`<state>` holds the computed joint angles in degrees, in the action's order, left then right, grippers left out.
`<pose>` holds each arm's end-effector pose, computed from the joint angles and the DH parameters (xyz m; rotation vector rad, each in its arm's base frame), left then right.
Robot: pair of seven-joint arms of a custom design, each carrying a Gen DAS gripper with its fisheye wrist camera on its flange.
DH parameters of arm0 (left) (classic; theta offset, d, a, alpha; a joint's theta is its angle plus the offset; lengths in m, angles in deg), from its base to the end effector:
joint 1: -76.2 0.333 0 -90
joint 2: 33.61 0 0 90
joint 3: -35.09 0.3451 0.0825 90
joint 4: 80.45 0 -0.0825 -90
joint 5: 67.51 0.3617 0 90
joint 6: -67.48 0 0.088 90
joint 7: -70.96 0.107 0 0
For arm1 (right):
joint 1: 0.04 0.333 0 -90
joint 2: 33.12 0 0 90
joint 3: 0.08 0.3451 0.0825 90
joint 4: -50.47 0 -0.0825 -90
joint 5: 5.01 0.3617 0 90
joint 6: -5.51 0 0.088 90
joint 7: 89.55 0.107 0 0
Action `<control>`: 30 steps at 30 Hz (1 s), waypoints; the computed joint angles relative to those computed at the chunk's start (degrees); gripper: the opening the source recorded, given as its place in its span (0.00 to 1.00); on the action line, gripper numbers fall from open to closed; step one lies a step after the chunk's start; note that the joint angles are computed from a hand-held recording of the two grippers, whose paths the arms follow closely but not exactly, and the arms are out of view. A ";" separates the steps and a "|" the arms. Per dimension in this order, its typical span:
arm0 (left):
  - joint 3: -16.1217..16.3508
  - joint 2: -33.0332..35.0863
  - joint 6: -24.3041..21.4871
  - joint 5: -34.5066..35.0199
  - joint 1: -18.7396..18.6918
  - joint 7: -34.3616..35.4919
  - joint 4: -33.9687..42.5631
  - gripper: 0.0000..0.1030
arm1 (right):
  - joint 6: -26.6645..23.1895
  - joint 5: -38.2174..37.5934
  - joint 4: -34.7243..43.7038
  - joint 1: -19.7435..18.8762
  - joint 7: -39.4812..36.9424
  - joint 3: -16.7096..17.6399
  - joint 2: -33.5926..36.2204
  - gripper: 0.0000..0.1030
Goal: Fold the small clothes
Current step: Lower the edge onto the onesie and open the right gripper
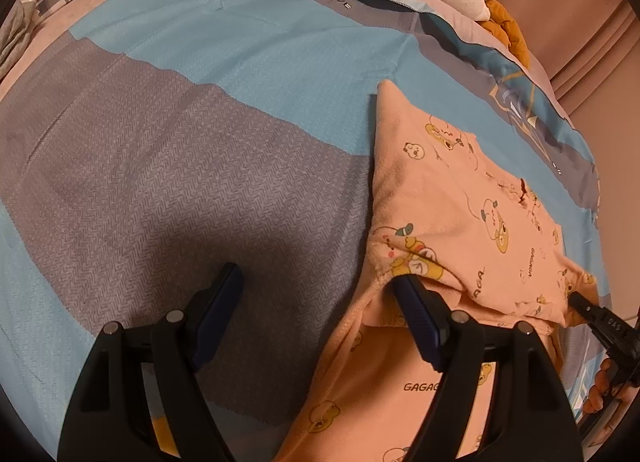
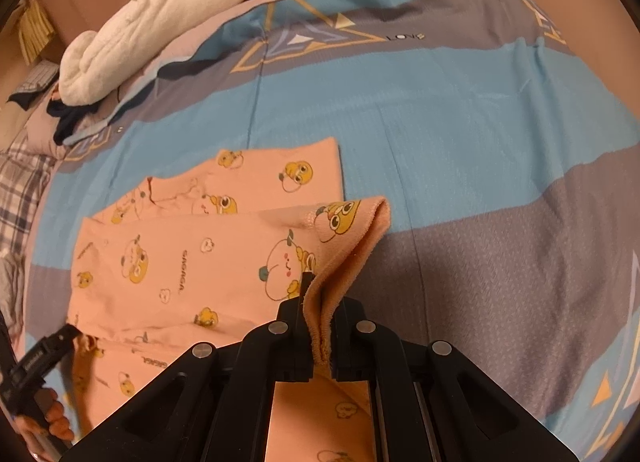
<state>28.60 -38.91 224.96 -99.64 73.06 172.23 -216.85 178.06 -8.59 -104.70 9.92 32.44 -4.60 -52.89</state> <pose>0.4958 -0.0634 0.4472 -2.1803 1.9636 -0.8097 0.4062 0.0420 0.4535 -1.3918 2.1189 -0.3777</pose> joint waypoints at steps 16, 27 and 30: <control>0.33 0.42 -1.26 -1.78 0.08 0.85 0.89 0.76 | -0.48 2.06 -0.11 0.94 -1.16 -0.82 1.16 0.06; 0.76 0.51 -2.81 -6.46 0.29 4.56 1.46 0.76 | -4.40 -2.84 2.40 -3.19 2.46 3.11 3.08 0.06; 1.00 0.44 -3.52 -8.08 0.44 6.04 1.58 0.76 | -4.97 -2.85 2.81 -3.02 3.18 2.74 3.43 0.06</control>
<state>29.60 -38.47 221.43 -107.71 73.50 178.26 -215.26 173.10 -11.44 -101.89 6.90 35.61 -1.86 -49.46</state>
